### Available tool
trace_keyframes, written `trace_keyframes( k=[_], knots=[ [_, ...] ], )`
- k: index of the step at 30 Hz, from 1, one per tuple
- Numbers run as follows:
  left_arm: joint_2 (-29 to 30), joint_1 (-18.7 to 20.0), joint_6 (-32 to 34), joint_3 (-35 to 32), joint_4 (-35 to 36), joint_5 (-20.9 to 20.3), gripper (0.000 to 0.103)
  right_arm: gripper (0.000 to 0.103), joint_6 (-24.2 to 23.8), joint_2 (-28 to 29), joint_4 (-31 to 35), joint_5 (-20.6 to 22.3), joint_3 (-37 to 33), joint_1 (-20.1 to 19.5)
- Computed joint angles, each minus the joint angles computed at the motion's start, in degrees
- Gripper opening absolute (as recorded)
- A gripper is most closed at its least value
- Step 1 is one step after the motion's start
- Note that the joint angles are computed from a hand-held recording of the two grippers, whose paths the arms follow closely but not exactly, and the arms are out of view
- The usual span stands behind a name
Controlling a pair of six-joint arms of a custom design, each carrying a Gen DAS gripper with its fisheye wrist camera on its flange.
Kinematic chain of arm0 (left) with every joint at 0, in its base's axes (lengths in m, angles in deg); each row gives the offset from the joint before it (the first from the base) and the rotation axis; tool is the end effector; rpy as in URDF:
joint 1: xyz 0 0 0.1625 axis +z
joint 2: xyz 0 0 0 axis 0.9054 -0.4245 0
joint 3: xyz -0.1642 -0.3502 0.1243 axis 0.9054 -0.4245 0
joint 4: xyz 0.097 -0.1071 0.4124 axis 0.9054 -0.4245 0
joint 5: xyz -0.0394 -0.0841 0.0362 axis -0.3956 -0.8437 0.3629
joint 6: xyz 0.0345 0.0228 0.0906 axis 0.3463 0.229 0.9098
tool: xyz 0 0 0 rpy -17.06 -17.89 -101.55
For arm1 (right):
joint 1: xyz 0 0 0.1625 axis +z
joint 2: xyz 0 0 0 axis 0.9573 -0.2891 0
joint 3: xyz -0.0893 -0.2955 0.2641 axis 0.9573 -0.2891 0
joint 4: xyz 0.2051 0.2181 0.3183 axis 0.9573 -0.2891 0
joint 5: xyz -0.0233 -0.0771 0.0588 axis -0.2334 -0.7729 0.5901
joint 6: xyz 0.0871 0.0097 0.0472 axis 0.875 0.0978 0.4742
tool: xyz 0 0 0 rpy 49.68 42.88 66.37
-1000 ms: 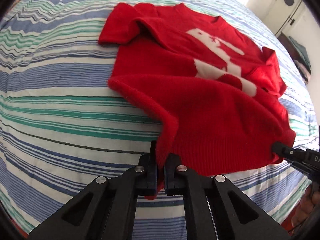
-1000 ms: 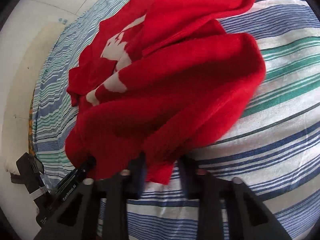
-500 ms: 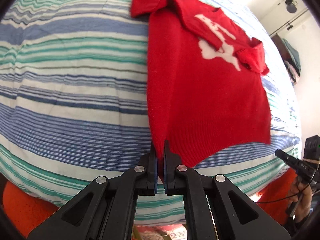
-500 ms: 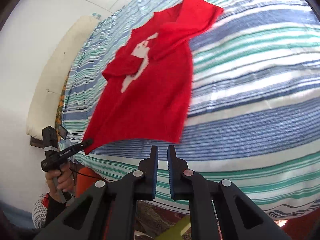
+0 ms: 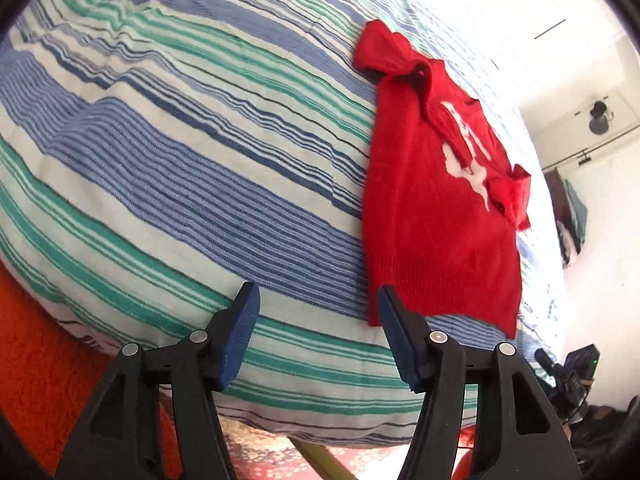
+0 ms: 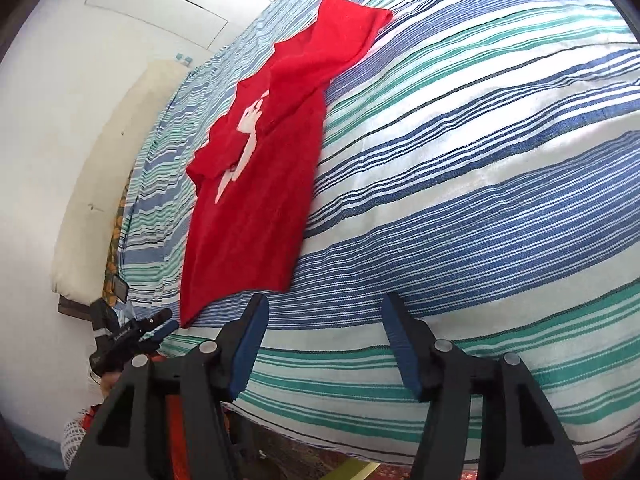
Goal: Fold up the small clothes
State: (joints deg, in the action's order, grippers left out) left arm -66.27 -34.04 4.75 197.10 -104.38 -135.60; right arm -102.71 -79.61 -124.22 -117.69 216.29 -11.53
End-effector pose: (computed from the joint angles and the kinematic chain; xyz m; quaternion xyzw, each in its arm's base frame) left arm -0.2559 -0.3694 0.1616 -0.0953 0.9558 -0.2321 0.1530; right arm -0.0316 -0.3695 0.4160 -0.0456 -0.9752 0.2156 0.0218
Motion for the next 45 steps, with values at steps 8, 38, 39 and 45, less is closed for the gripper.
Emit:
trace_keyframes(
  k=[8, 38, 39, 45],
  knots=[
    [11.21, 2.35, 14.17, -7.0, -3.91, -3.66, 0.061, 0.059, 0.71, 2.55, -1.06, 3.72, -0.52, 0.83],
    [19.61, -1.3, 11.33, -13.47, 14.61, 1.39, 0.006, 0.004, -2.87, 4.88, -3.17, -14.87, 1.51, 6.43],
    [19.97, -1.47, 11.17, -13.67, 15.11, 1.9, 0.007, 0.004, -2.83, 4.76, -3.29, -14.76, 1.6, 6.3],
    [21.35, -4.6, 8.88, -14.68, 20.38, 6.38, 0.044, 0.005, -4.65, 3.95, -4.85, -15.3, 2.56, 7.34]
  ],
)
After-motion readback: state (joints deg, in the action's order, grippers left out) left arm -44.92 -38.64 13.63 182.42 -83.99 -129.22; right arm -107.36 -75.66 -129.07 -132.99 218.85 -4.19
